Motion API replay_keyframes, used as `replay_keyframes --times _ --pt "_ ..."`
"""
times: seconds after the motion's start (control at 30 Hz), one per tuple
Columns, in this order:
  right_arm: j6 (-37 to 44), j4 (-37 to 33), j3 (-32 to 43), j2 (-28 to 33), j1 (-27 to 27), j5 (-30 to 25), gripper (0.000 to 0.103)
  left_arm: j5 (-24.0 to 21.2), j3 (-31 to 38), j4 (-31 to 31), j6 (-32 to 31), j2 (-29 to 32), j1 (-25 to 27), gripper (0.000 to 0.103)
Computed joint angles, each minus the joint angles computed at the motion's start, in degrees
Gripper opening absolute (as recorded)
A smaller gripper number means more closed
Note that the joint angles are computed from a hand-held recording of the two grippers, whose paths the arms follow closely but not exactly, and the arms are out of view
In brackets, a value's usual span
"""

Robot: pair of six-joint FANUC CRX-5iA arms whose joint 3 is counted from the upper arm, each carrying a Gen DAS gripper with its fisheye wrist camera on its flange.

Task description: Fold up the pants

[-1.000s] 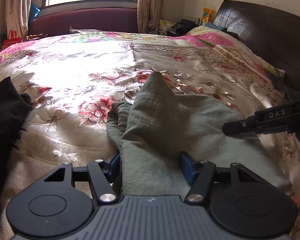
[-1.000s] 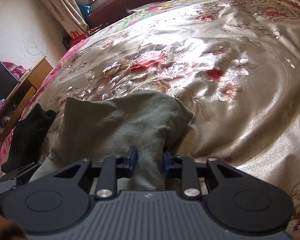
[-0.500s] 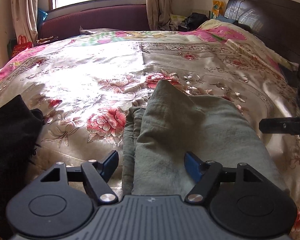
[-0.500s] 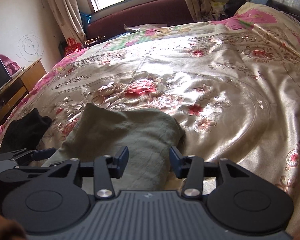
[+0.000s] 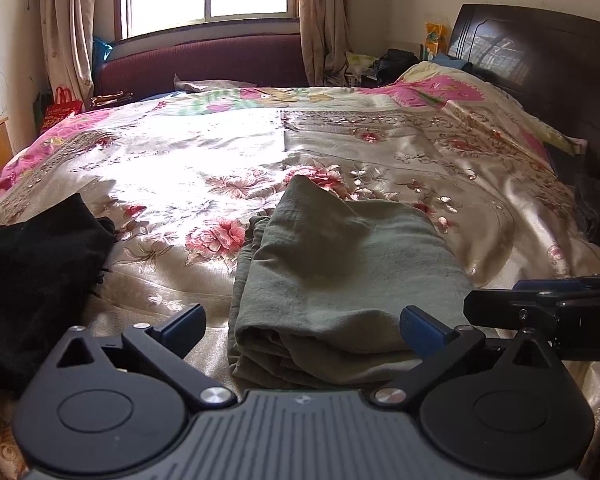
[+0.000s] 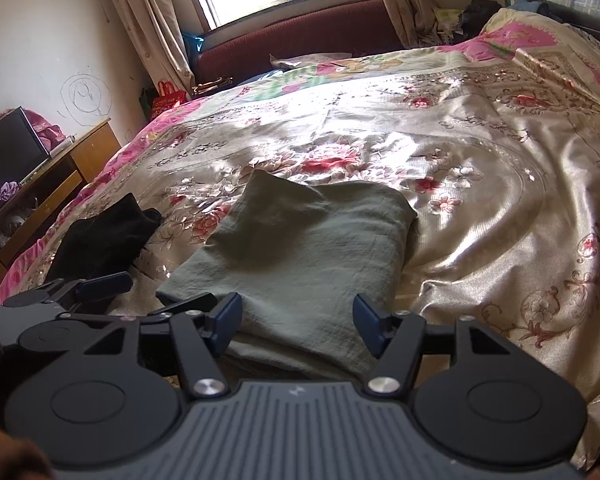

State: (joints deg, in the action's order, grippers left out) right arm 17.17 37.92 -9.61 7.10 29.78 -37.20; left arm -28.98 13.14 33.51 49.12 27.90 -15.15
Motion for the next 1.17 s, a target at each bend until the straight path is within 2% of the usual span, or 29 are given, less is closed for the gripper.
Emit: replay_keyframes --times 0.13,0.37,1.17 --pt "-1.64 0.92 -0.92 -0.7 0.66 -0.68 0.067 0.13 -1.51 0.3 0.27 -1.0 0.07 0.103" --pt "-1.89 0.07 -1.55 -1.05 1.52 -1.5 0.067 -1.65 -0.38 -6.19 5.23 -1.38 -0.02 0.103" --pt "-2.73 -1.93 -1.68 -0.75 1.53 -1.78 0.072 -2.6 -0.27 -8.28 7.74 -1.19 0.09 0.103"
